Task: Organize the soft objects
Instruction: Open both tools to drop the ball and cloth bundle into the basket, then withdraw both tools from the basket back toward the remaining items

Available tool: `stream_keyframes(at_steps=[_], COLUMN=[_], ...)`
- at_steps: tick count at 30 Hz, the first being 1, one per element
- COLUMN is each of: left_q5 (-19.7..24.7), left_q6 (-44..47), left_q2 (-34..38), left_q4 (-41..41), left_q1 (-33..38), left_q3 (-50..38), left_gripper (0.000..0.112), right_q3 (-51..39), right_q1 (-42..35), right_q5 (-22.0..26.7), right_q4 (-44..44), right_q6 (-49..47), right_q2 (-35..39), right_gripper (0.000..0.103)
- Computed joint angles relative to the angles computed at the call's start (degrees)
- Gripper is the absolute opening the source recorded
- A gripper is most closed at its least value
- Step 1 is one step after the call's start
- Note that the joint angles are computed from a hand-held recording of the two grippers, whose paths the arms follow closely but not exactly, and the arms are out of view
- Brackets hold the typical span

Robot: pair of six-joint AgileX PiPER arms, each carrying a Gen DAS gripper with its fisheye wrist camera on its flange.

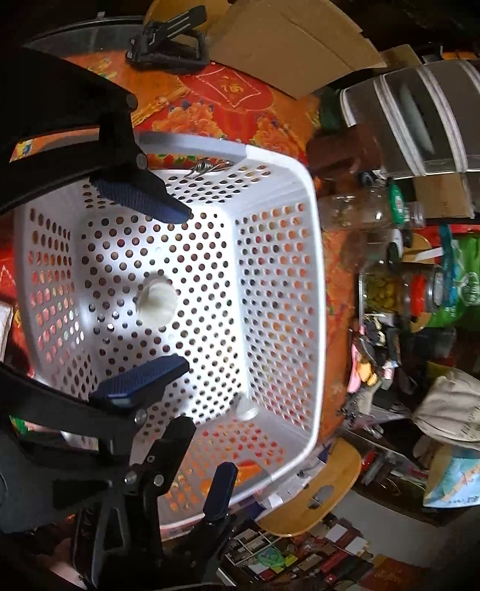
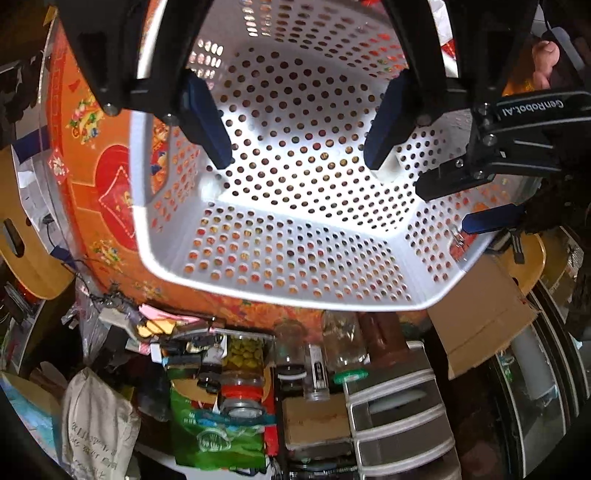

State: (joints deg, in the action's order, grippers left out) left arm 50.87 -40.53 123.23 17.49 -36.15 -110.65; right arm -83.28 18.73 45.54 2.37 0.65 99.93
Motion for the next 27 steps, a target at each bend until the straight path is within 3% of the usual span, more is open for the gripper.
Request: stream_keyframes(at_steps=[4, 7, 11, 14, 20, 27], left_q5=[-0.89, -1.02, -1.71, -3.05, -10.17, -8.03], left_q6=[-2.57, -5.26, -9.01, -15.41, -28.42, -52.94], left_q2=[-3.21, -5.13, -8.96, -14.87, -28.64, -39.41], left_q4=[3.52, 6.29, 9.81, 15.94, 24.1, 39.97], left_q1=[-1.51, -2.56, -3.73, -6.08, -10.93, -23.69], left_q3=[2.74, 4.57, 9.12, 16.87, 36.07, 55.57], left_gripper=[0.08, 0.086, 0.086, 0.086, 0.091, 0.095], right_q3=[2.46, 3.64, 5.62, 9.81, 22.28, 40.43], right_q1=[-0.33, -0.62, -0.82, -1.04, -0.55, 3.75], right_q5=[-1.59, -2.1, -2.24, -3.98, -7.76, -12.0], right_q4=[0.62, 1.09, 0.38, 0.4, 0.94, -6.17], right_q6=[-0.62, -1.09, -0.66, -0.65, -1.07, 9.32], right_q2=[-3.68, -5.7, -8.19, -12.44, -24.28, -41.05], right_gripper=[0.083, 0.084, 0.084, 0.084, 0.084, 0.084])
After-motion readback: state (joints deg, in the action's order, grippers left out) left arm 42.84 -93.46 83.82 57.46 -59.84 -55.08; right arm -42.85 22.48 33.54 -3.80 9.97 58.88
